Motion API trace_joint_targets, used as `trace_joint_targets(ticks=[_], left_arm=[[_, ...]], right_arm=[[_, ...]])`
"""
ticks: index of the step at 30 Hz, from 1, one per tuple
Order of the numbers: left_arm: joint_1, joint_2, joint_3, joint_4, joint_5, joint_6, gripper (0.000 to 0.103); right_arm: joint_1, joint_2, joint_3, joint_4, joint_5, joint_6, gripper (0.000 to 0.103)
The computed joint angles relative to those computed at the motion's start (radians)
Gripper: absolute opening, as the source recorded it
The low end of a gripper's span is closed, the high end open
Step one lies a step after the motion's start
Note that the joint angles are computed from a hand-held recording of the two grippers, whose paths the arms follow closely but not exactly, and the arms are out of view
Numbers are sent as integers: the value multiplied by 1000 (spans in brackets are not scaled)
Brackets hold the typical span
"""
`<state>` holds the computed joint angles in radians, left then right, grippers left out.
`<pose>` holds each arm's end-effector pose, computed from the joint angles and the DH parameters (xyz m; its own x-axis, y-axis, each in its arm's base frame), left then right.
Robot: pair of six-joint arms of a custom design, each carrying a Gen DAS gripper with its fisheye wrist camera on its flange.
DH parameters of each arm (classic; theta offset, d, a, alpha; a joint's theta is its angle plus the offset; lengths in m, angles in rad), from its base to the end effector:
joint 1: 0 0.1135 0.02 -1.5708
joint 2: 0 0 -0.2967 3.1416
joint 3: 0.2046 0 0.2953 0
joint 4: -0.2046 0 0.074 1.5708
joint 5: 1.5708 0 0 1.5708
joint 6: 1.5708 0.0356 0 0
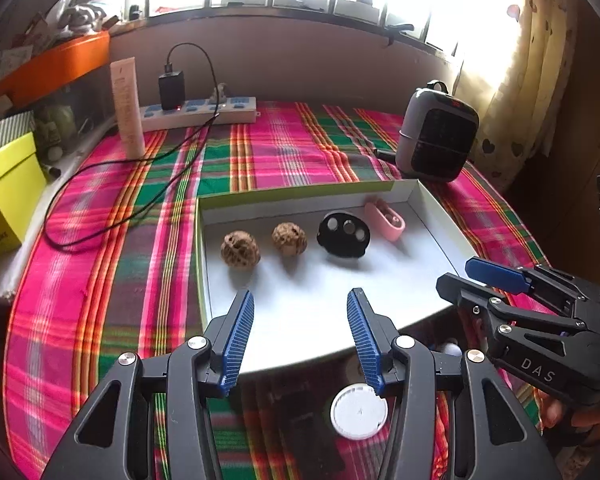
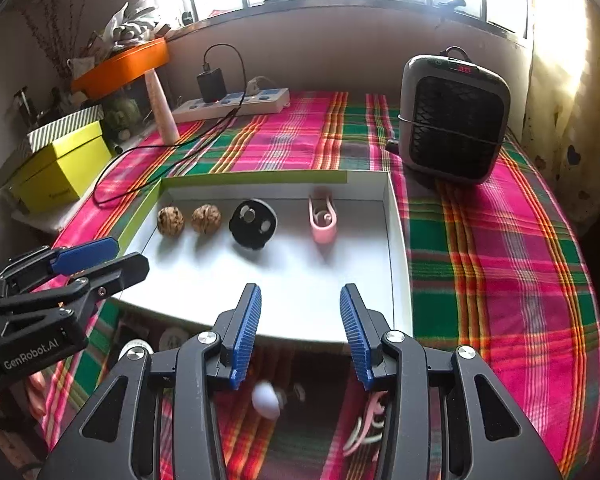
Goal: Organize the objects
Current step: 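Withdraw both open tools from the tray, then move the right tool to the pink-and-white clip while the left nears the black holder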
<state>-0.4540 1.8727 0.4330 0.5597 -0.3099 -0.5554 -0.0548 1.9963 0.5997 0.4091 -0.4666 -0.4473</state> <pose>0.2512 -0.1105 0.0348 -0.7167 -0.2090 -0.6653 -0.1587 0.9779 -0.1362 0.3104 -0.0010 0.0211 -0.6656 -0.3504 -0.6590 -0.5394 0.8360 0.1003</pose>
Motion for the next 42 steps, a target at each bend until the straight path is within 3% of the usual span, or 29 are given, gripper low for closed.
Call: trace_joint_targets(ticks=[18,27,42], left_arm=[[-134,-23,-167,142,-74,-141,49],[-172,18,-210,221,-64,-179,52],[-229,103,-193,238,-53,-220,52]], right_arm=[[-99,-48,-185,174,-72,-91,42],[-163,-27,-211,186,-100,-134,42],[-247,29,-198,164,-118,-197,43]])
